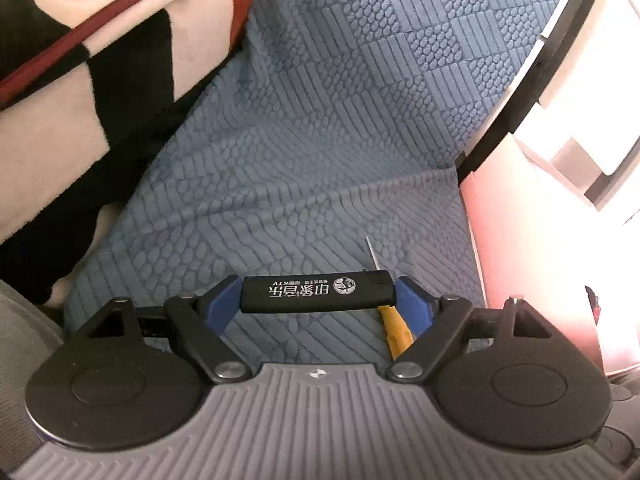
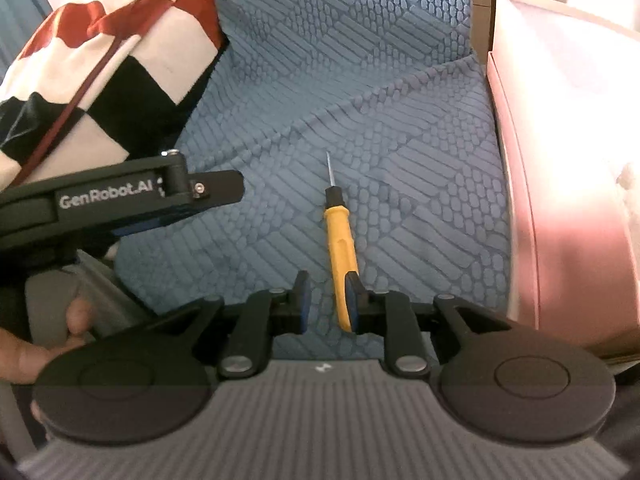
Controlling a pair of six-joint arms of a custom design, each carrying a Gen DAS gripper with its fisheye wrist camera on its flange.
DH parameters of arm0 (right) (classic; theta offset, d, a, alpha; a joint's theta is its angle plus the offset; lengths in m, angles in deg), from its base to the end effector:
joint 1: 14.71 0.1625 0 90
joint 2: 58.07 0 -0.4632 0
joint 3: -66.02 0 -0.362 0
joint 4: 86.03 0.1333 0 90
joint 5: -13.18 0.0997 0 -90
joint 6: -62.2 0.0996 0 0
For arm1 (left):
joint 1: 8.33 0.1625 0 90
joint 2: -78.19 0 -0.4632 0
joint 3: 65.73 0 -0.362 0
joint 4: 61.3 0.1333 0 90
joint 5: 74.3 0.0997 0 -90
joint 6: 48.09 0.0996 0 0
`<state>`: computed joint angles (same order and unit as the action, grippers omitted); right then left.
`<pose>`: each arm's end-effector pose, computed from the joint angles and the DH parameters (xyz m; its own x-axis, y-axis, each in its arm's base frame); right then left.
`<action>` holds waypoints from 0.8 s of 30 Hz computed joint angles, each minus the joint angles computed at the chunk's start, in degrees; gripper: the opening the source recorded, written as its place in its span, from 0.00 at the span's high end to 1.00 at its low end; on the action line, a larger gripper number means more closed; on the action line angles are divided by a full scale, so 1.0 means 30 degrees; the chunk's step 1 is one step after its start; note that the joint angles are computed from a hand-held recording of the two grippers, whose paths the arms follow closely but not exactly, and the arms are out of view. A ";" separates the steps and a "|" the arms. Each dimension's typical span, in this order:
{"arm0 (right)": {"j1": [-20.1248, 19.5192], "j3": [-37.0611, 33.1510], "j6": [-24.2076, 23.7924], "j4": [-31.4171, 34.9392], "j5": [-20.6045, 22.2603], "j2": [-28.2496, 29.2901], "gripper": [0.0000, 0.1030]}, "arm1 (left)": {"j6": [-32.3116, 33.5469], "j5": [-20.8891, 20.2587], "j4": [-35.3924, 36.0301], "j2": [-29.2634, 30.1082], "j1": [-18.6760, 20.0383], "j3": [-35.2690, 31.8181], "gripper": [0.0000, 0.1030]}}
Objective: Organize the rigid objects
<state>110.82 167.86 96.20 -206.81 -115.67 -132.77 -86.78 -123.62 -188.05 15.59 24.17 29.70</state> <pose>0.3766 -0.4055 0.3731 -0.8689 0.1058 0.4835 -0.1135 0.9083 -0.4027 -0.4181 -0.5014 0.3089 -0.8734 0.1455 -0.4649 0.3786 0.8033 -0.4599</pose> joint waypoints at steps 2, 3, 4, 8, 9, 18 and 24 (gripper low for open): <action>-0.0164 0.0202 -0.0069 -0.0400 0.0071 -0.0005 0.77 | -0.0043 0.0047 0.0248 0.0074 0.0088 -0.0149 0.17; -0.0243 0.0222 -0.0187 -0.0459 -0.0017 0.0043 0.77 | -0.0026 -0.0018 0.0303 0.0108 0.0146 -0.0208 0.17; -0.0318 0.0193 -0.0330 -0.0451 -0.0214 0.0149 0.77 | -0.0001 -0.0062 0.0352 0.0152 0.0191 -0.0264 0.17; -0.0625 0.0217 -0.0781 -0.0743 -0.0429 0.0454 0.77 | 0.0186 -0.0163 0.0312 0.0347 0.0343 -0.0432 0.17; -0.0656 0.0188 -0.0952 -0.0839 -0.0512 0.0567 0.77 | 0.0149 -0.0161 0.0398 0.0398 0.0360 -0.0528 0.17; -0.0501 -0.0008 -0.3249 -0.2008 -0.1124 0.1426 0.77 | 0.0017 -0.0059 0.0462 0.0626 0.0463 -0.0804 0.17; -0.0498 -0.0103 -0.2885 -0.1262 -0.2396 0.1700 0.77 | -0.0092 -0.0116 0.0512 0.0725 0.0546 -0.0876 0.17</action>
